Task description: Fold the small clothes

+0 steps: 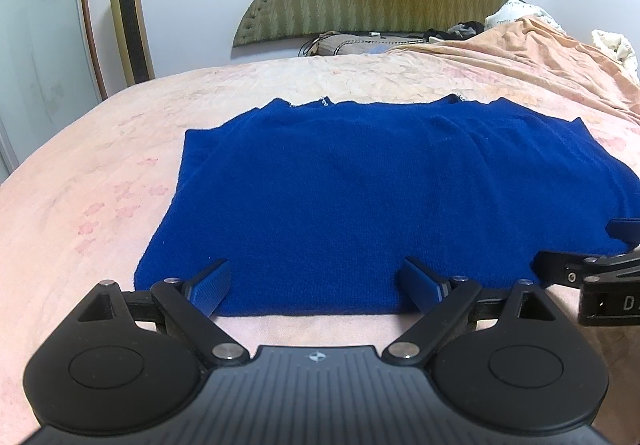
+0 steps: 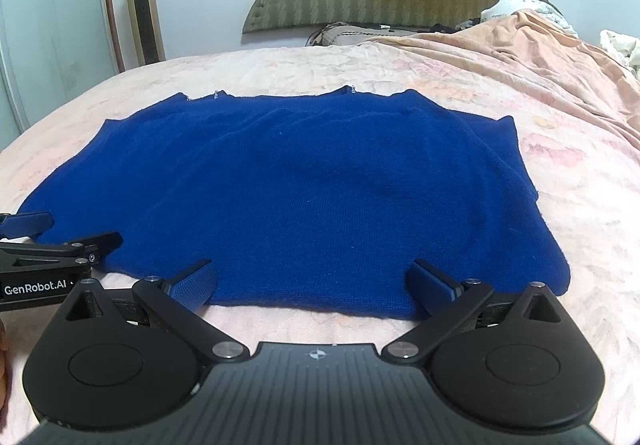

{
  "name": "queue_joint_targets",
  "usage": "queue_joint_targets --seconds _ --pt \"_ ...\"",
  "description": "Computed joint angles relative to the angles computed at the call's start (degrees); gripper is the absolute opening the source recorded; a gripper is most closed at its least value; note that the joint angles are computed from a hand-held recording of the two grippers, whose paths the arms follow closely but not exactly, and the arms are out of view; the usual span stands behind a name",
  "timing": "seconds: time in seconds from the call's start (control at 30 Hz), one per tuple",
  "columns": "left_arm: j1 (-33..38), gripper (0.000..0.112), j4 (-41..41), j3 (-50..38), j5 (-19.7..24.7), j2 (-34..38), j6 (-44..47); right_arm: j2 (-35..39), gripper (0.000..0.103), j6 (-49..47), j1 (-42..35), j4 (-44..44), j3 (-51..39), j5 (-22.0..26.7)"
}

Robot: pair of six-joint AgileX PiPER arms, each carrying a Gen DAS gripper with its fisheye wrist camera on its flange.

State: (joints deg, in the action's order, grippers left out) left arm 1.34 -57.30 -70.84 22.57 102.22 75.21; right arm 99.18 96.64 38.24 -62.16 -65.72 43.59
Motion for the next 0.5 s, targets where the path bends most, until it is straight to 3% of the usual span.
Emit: queue_joint_targets --seconds 0.13,0.23,0.3,0.37,0.43,0.5 --pt "1.48 0.093 -6.0 1.27 1.22 -1.18 7.64 -0.71 0.103 0.95 0.68 -0.89 0.61 0.73" --pt "5.03 0.093 -5.93 -1.47 7.75 -1.12 9.49 -6.69 0.102 14.28 2.17 -8.94 7.79 1.53" --pt "6.29 0.093 -3.41 -5.09 8.53 0.3 7.02 -11.07 0.102 16.57 1.72 -9.42 11.28 4.27" --pt "8.34 0.093 1.58 -12.66 12.73 3.89 -0.27 -14.67 0.094 14.22 -0.93 -6.91 13.39 6.88" --pt "10.75 0.093 3.58 -20.33 18.52 7.78 -5.68 -18.32 0.083 11.9 -6.21 -4.0 15.42 4.18" --pt "12.49 0.093 7.64 -30.62 25.84 13.1 -12.12 -21.47 0.077 8.1 -13.0 -1.11 17.84 -4.2"
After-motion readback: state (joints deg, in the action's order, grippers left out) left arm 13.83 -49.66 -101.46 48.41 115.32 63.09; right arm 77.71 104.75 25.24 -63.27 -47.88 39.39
